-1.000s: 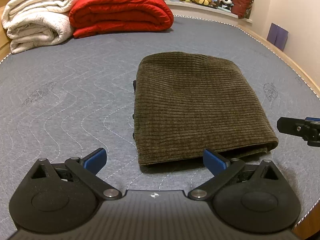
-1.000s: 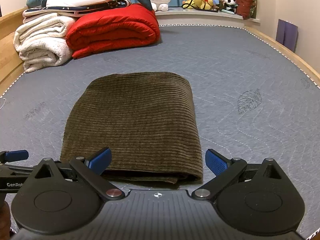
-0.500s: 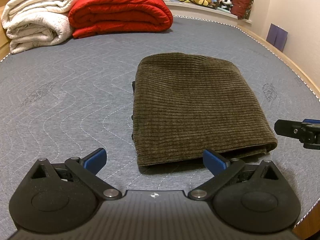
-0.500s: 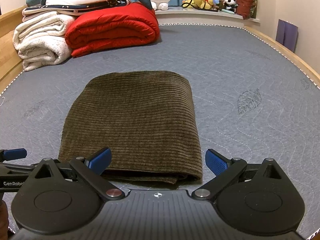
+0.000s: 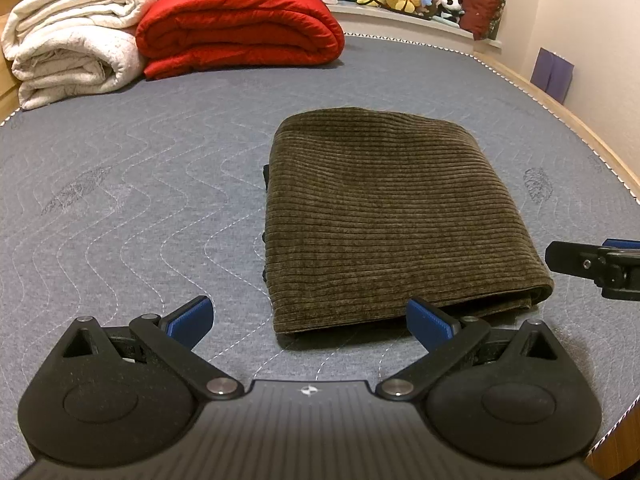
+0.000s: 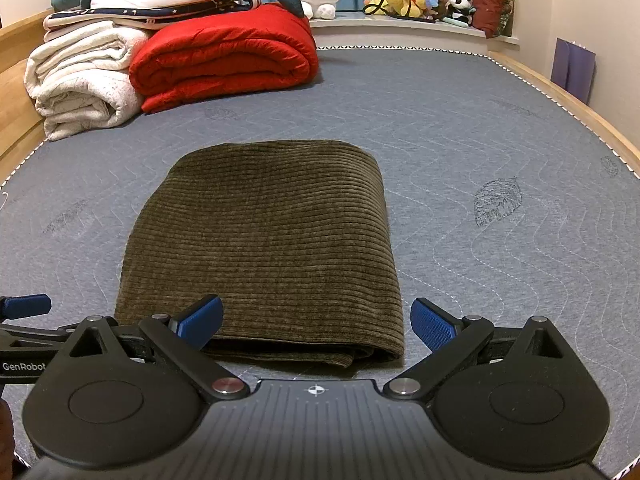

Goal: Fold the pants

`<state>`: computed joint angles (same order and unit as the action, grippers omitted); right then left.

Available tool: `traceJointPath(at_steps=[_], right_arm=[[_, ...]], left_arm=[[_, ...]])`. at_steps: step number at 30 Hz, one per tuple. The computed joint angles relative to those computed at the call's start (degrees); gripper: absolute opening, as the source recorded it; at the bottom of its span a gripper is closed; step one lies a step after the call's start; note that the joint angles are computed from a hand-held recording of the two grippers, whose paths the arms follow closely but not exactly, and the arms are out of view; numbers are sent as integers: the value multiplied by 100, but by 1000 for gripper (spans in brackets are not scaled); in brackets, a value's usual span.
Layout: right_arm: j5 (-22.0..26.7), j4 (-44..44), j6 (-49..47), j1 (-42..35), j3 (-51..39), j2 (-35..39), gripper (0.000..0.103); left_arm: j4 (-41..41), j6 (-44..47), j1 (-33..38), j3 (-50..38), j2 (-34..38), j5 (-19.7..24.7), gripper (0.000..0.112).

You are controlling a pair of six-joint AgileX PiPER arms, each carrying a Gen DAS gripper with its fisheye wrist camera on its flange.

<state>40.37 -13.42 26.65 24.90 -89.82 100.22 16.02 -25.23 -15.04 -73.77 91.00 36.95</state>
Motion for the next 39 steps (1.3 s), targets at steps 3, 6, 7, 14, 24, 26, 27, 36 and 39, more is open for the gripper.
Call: traceJointPath(at_steps=[3,6,7,14,24,26,27,36,39], right_arm=[[2,1,-5,-1,-4,0,100],[9,-20,19,11,-7,6,100],[-2,-13,9,5,7,0,100],[40,-70,68,47,-29,14,100],[32,-62,39,42,5,-9,100],[41,-75,62,53,-10,-1,100],[39,-72,58,53,-6,-3,100],[23,-35,-17,26,9,-9,100],[20,-37,-9,27,16,-17,100]], left_arm=[[5,-15,-8,-1,1,3,103],[-32,40,7,-7,-1,-8,103],[-47,62,16,-7,-4,-11,103],[-70,104,30,-4,-9,-24,103],[-84,148,25,6,-18,-67,103],[-127,210,46,21,-24,-94,103],[-125,210,41,18,-22,-99,103],[-215,371,82,64,-51,-186,103],[-191,379,70,70,-53,-218,103]])
